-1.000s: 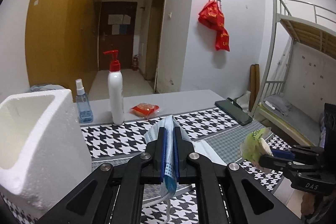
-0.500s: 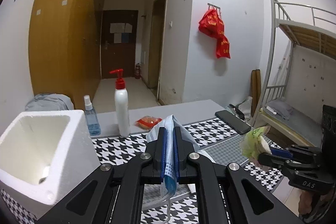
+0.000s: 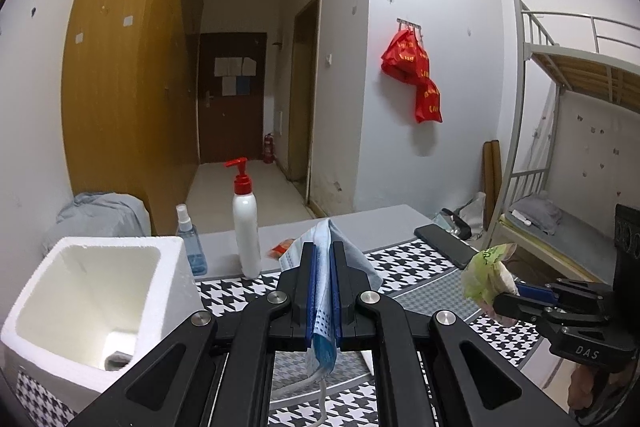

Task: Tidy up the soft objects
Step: 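Lift the mask and wrapped item and carry both toward the foam box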

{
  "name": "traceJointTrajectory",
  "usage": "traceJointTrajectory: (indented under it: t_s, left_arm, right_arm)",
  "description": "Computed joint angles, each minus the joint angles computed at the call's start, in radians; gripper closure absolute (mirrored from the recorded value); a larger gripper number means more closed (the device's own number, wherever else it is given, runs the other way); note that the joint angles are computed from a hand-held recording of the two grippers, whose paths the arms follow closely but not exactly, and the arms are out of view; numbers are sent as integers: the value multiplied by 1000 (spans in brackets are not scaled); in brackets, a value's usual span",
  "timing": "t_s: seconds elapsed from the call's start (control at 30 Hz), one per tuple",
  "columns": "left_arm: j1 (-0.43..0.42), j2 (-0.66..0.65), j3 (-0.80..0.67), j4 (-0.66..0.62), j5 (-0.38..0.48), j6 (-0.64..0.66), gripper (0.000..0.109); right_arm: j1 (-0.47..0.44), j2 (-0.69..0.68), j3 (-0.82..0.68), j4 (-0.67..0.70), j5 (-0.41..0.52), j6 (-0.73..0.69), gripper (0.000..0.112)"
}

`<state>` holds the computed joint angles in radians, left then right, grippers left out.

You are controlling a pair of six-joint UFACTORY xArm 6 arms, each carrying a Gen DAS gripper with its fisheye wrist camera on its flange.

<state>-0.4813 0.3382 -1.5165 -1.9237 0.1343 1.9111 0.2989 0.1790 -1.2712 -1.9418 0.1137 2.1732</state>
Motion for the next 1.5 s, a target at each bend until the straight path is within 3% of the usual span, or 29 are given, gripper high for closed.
traceJointTrajectory:
  t_s: [0.23, 0.8, 1.1, 1.5]
  left_arm:
    - [9, -28, 19, -55, -1, 58, 102]
    - [61, -93, 63, -199, 14, 210, 102]
    - [116, -124, 83, -247, 21, 270, 102]
    - [178, -125, 73, -285, 17, 296, 102]
  right_arm:
    - [12, -12, 1, -47, 18, 63, 85]
    - [66, 47, -79, 29, 41, -33, 85]
    - [97, 108, -167, -74, 43, 81, 85]
    - [130, 186, -271, -11, 26, -13, 85]
